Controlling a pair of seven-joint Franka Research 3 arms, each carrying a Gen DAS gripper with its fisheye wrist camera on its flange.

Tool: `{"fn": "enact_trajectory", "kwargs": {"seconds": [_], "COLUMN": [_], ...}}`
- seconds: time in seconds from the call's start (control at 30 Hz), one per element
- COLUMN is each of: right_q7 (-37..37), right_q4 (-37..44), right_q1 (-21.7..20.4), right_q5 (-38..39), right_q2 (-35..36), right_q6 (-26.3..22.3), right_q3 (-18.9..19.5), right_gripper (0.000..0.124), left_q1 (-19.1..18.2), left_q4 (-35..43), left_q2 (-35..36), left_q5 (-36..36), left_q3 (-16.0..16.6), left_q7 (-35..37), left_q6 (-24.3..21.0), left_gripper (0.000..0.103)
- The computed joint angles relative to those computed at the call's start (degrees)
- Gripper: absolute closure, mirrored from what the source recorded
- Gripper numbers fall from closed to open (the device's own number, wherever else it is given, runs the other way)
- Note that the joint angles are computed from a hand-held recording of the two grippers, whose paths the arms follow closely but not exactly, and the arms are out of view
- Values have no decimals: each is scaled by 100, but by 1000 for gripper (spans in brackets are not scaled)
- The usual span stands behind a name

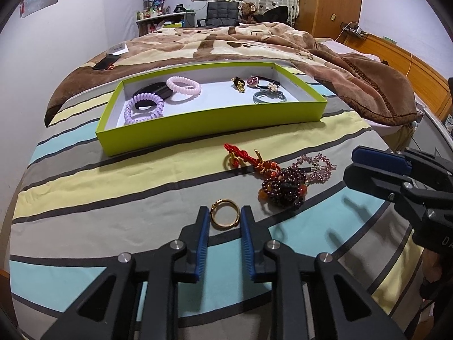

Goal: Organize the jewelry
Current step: 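Grasp the dark beaded bracelet with the right tool while the left holds the ring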

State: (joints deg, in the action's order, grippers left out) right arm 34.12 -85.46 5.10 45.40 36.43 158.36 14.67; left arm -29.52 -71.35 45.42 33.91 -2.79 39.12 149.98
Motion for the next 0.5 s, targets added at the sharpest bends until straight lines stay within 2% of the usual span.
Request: {"fn": "enact_trajectory", "kwargs": {"seconds": [0.5], "right_q7": [6], "right_q4": [44], "right_q1": [176], "right_q5": [-267], "right_q2": [50], "right_q6": [36], "right_q3": [-45], "right_gripper": [89], "left_q1": [50], "left_q4": [-765], "left_q2": [-449], "left_q5": [209], "left_q3": [139], "left_q7": [-560], "left_q6": [508], "left_gripper": [80]}}
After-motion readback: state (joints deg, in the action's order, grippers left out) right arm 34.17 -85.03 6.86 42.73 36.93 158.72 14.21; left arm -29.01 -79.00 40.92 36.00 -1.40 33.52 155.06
